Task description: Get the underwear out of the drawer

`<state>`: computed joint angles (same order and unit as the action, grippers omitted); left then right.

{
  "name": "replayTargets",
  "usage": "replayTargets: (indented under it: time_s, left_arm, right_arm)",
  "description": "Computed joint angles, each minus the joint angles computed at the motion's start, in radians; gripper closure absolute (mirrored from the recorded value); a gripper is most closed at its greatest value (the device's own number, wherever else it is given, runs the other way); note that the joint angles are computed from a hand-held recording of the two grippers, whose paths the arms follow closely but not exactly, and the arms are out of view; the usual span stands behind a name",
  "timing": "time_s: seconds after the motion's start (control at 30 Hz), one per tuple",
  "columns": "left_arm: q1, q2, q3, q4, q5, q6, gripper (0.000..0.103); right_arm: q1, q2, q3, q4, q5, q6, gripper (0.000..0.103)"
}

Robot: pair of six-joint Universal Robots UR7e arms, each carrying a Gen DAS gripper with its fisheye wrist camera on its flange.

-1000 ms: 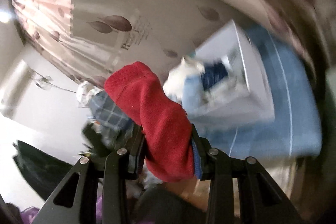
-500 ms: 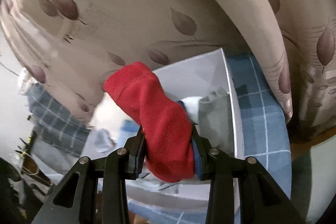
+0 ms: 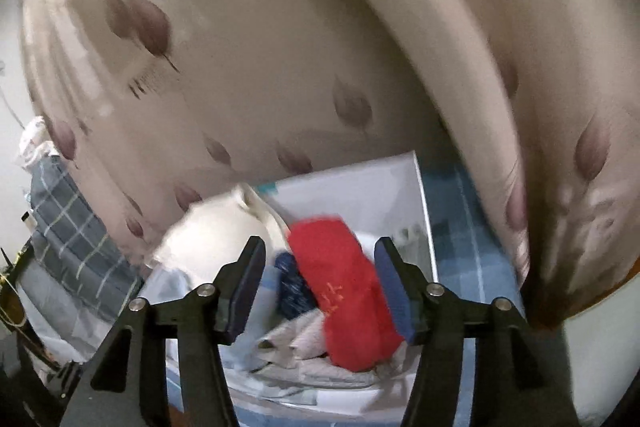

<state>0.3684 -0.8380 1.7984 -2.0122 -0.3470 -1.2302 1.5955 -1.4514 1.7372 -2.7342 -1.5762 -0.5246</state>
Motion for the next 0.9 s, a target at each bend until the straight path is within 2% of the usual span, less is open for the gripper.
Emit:
replayTargets:
  time_s: [0.03, 0.1, 0.2, 0.27, 0.3, 0.4, 0.47, 0.57, 0.67, 0.8, 0.9]
  left_arm:
    - [-0.003, 0.001, 0.002, -0.010, 0.000, 0.008, 0.027]
    - [-0.008, 0.005, -0.004, 0.001, 0.001, 0.011, 0.027]
    - [-0.024, 0.009, 0.003, -0.028, 0.008, 0.035, 0.027]
    - [-0.037, 0.011, 0.011, -0.067, 0.008, 0.057, 0.027]
    - [-0.043, 0.012, 0.013, -0.070, 0.010, 0.056, 0.027]
    - [-0.065, 0.017, 0.006, -0.020, 0.019, 0.021, 0.027]
    - [-0.086, 0.014, 0.027, -0.066, 0.024, 0.048, 0.027]
    - [-0.114, 0.003, 0.054, -0.072, 0.014, 0.033, 0.027]
    - [-0.133, -0.010, 0.075, -0.088, -0.025, 0.032, 0.027]
    - [-0.157, -0.020, 0.084, -0.008, -0.027, -0.042, 0.027]
    - [-0.176, -0.032, 0.106, -0.004, -0.021, -0.073, 0.027]
  right_arm:
    - [0.007, -0.035, 0.049, -0.059, 0.005, -0.015, 0.034]
    - [0.019, -0.125, 0.194, -0.240, 0.018, -0.047, 0.000]
    - [0.013, -0.233, 0.376, -0.429, 0.052, -0.112, 0.000]
    - [0.027, -0.274, 0.444, -0.469, 0.000, -0.146, 0.000]
    - [0.033, -0.294, 0.469, -0.465, -0.032, -0.143, 0.000]
    - [0.013, -0.354, 0.516, -0.420, -0.025, -0.092, 0.000]
    - [0.009, -0.367, 0.542, -0.447, -0.055, -0.085, 0.000]
    - [-0.016, -0.414, 0.575, -0.438, -0.050, -0.069, 0.000]
    - [-0.014, -0.442, 0.607, -0.459, -0.071, -0.087, 0.000]
    - [-0.004, -0.447, 0.647, -0.554, -0.072, -0.122, 0.000]
    - [0.005, -0.449, 0.654, -0.547, -0.067, -0.146, 0.000]
